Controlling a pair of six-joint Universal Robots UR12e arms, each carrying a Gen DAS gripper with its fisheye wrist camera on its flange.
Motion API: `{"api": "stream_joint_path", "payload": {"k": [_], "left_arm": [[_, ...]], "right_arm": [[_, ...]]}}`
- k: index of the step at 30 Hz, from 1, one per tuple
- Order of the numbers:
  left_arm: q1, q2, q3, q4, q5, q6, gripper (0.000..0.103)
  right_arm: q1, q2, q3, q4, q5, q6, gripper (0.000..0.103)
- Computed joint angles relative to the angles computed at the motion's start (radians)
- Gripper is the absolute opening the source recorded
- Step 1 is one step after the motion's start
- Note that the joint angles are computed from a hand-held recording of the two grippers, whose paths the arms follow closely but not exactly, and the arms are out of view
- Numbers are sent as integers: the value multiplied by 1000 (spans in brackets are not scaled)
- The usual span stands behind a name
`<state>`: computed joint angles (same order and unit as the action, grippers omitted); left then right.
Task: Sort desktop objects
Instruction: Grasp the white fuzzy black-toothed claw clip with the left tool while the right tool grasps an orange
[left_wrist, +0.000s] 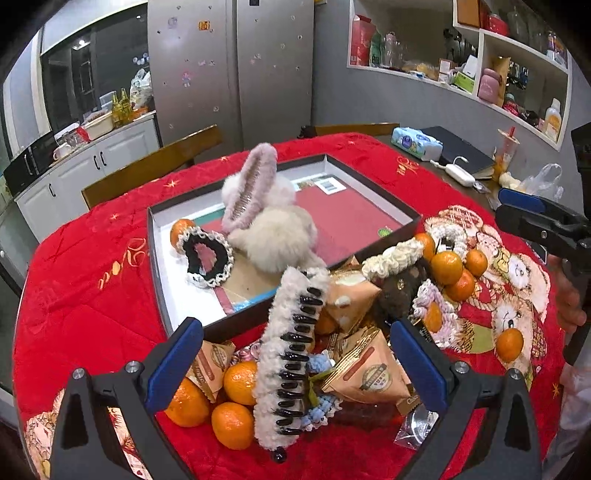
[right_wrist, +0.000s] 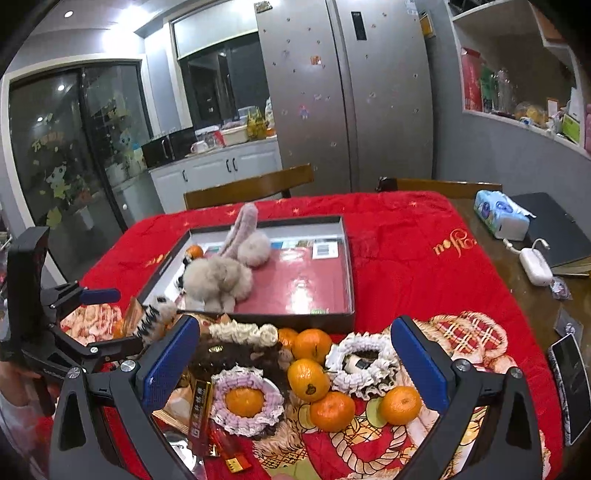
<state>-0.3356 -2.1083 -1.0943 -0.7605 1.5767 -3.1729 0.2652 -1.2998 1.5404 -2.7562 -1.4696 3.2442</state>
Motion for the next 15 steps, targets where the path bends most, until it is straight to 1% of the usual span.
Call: {"api": "stream_joint_path", "payload": {"k": [2,5,7,9,10,11,14,15], "left_arm": [[-2,-4,1,-3,14,4,102],[2,-6,0,-10,1,-1,102],[0,-11,4,-19,10,12,101],[-5,-15,5,-18,36,38,97],[-4,-16,5,-21,29,48,93],[-2,-17,6,-28,6,58,90],[3,-22,10,-44,-29,63,83],[4,-25,11,-45,-33,57,83]], "right_arm": [[-1,2,2,4,6,-4,103],[-5,7,5,14,21,-1,103],[-7,12,4,26,33,4,103],[-11,16,2,44,49,8,103],[-13,18,1,56,61,11,103],[-16,20,0,64,73,15,103],[-19,26,2,73,87,21,103],[-19,27,4,73,89,22,103]]}}
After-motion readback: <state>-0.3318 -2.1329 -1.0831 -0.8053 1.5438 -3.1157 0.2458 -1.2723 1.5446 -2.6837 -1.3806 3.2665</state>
